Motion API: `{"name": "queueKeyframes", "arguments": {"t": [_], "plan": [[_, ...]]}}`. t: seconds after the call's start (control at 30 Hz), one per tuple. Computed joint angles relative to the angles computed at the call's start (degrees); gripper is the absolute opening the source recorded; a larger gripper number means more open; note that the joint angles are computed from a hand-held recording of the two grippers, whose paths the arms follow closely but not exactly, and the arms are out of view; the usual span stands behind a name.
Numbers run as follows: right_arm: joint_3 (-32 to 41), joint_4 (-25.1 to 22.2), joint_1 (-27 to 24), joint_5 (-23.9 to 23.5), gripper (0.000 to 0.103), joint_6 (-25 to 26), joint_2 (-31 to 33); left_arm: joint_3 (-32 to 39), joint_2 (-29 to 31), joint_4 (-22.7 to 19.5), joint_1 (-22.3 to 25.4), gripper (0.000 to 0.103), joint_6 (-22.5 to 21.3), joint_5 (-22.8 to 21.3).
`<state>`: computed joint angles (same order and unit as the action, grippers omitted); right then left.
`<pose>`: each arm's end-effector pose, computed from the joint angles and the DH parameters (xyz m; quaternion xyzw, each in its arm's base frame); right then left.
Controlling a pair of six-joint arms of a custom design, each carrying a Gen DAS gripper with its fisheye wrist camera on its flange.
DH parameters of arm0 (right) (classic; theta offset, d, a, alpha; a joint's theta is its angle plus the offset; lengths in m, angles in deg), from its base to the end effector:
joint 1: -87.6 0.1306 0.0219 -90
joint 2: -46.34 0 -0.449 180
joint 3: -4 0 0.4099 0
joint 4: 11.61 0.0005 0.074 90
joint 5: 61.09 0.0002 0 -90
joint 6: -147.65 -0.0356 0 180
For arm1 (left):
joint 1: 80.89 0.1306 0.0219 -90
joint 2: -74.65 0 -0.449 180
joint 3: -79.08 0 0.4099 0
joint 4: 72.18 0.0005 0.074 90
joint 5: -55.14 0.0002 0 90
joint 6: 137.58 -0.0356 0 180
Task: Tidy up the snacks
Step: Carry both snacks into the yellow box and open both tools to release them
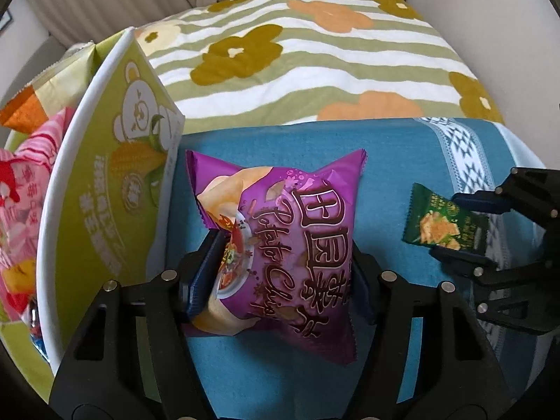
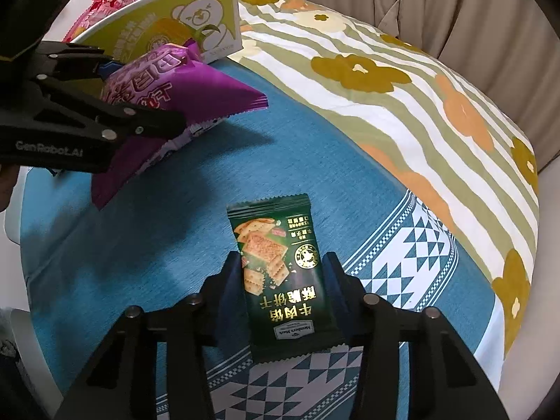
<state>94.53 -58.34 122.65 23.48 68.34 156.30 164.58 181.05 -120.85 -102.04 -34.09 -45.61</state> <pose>0.4943 0.3502 0.3161 -0.3888 0.8967 0.0888 0.1919 0.5333 -0.1997 0.3129 0.0489 0.9787 0.0354 0.1960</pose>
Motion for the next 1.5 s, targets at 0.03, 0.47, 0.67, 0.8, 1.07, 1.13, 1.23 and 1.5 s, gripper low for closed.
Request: {"name": "queueKeyframes", "arguments": {"t": [0.03,0.47,0.67,0.8,1.07,1.13,1.23,1.5], "plan": [[-0.17,0.15,0.04,0.00,0.043,-0.40,-0.19,-0.07,-0.17,-0.03,0.06,0.061,0.07,0.59],[2.00,-3.34,0.87,4.81,0.043,-11.14,-6.51,-0.32,-8.80,0.69,0.21,0.061,0.13,6.94],[8.01,-7.43,4.85,9.41,0.043,-15.17,-7.40,0.34,-16.35,-0.79,3.47,0.061,-3.50,8.24],[13.79,-9.74,9.38,13.23,0.043,-19.61,-6.23,0.93,-20.21,-2.36,8.50,0.061,-7.79,11.34],[27.00,-12.14,16.71,18.00,0.043,-33.66,0.78,0.91,-23.08,-5.43,24.53,0.061,-19.85,20.41],[30.49,-12.91,18.08,18.95,0.043,-37.52,3.21,0.56,-22.73,-6.10,27.93,0.061,-22.44,22.41],[34.56,-14.69,19.61,20.14,0.043,-41.38,6.12,-0.27,-21.68,-7.58,32.40,0.061,-27.29,24.83],[43.29,-20.51,22.51,22.74,0.043,-47.82,11.98,-3.80,-19.70,-6.90,37.84,0.100,-32.47,29.90]]}}
